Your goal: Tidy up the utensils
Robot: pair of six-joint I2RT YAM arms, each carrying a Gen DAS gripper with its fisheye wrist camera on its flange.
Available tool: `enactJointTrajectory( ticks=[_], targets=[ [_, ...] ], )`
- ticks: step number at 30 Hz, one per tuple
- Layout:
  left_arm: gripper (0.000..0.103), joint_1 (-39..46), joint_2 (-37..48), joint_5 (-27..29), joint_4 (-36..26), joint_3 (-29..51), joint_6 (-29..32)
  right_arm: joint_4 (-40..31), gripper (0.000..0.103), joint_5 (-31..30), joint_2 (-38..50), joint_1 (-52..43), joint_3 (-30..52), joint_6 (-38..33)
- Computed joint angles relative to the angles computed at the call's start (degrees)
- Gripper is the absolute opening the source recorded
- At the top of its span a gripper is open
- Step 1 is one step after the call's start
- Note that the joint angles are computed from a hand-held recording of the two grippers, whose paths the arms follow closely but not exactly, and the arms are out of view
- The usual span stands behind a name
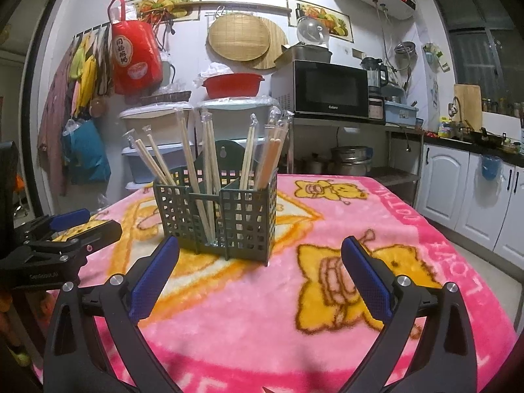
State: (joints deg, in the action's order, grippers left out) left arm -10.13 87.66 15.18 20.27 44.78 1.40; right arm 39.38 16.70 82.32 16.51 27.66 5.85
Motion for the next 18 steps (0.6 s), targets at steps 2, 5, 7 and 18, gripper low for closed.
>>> enactJointTrajectory(
  ticks=[2, 5, 7, 18],
  targets=[
    [0.092, 0.30, -0.08, 0.31, 0.42, -0.32, -0.10, 1.07, 0.096, 0.54, 0.27, 0.26, -0.30, -0.28],
    [0.092, 0.49, -0.36, 0.59, 1.46, -1.01, -0.40, 1.48, 0.096, 1.23, 0.15, 0.74, -0.61, -0.32],
    [0.092, 0.59, -0.35, 0.62, 1.63, -1.11, -0.53, 1.65, 0.096, 1.43, 0.24, 0.96, -0.63, -0.56],
    [0.092, 0.91, -0.36, 1.09, 1.54, -1.15, -0.75, 2.05, 0.096, 2.22, -0.21, 1.60, -1.07, -0.90]
  ],
)
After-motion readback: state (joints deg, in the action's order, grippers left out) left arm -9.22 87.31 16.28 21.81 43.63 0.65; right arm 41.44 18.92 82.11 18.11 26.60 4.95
